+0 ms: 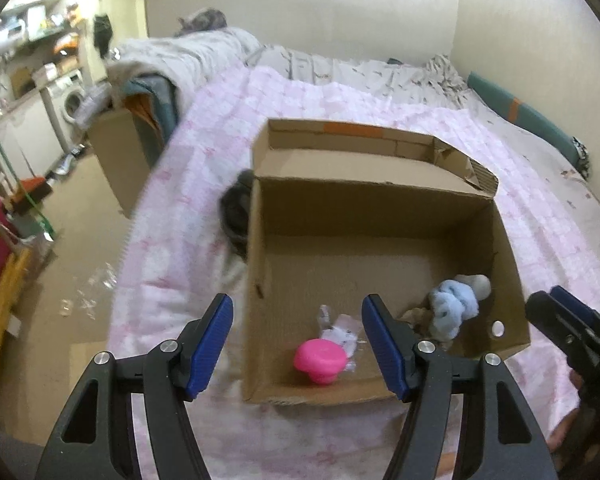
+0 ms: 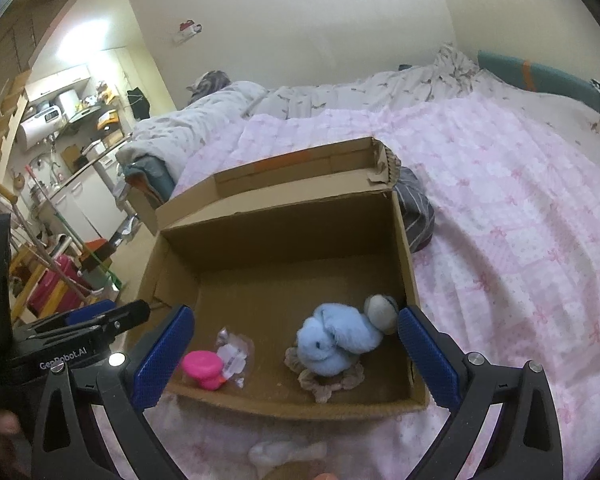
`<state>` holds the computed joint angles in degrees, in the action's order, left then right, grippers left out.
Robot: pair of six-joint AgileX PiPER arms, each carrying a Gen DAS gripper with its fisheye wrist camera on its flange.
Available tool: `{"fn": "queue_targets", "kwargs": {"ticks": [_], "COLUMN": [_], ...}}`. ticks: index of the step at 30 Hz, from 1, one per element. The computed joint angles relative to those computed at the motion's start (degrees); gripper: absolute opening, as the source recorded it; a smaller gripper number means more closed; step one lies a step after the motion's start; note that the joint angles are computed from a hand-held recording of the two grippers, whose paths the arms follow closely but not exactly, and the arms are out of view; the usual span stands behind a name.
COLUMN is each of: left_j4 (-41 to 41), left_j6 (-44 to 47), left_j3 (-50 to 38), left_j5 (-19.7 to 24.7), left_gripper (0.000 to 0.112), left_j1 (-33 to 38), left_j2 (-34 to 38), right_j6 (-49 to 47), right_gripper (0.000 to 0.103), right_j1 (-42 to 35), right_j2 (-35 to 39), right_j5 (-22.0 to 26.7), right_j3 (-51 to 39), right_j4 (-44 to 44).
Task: Organize soft objects
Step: 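Move both open grippers back toward the items lying in front of the box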
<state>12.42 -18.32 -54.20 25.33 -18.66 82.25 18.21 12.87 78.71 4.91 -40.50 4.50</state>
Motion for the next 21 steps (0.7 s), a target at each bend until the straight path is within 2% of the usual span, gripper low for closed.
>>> {"fn": "queue_targets", "kwargs": {"ticks": [1,3,6,11,17,21], "left_j4": [0.3,-1.2,1.2,0.9,-5.8,-7.9], "left_j6": [0.0,2.2,-0.4,0.4,6.9,7.6], "left_j3": [0.5,1.7,4.0,7.2,9.2,10.6], "left_j5": [0.0,-0.1,-0.1,-0.4,1.5,3.3], "left_gripper": [0.064,0.064,0.064,0.064,0.065,0.065], "left_j1": [0.0,0.3,0.3,0.9,3.4,4.2], "left_j2": [-1.0,-3.0,-6.2,-11.4,-15.0,-16.1], "right_j6": [-3.4,-3.6,6.0,9.4,23.0,32.9], "right_gripper": [0.103,0.103,0.103,0.103,0.103,0.103], "right_j1": [-0.2,-0.4,0.5,0.9,5.4,9.4], "right_j2": [-0.7,-2.0,-4.5,-8.4,-12.5,-14.1], "right_j5": [0.7,2.9,5.8,9.3,13.5,15.1], "right_j3": [0.1,0.2,0.9,1.9,3.1,4.5], "right_j4": [3.8,4.5,-4.2,-6.6,-19.9,-28.4]}}
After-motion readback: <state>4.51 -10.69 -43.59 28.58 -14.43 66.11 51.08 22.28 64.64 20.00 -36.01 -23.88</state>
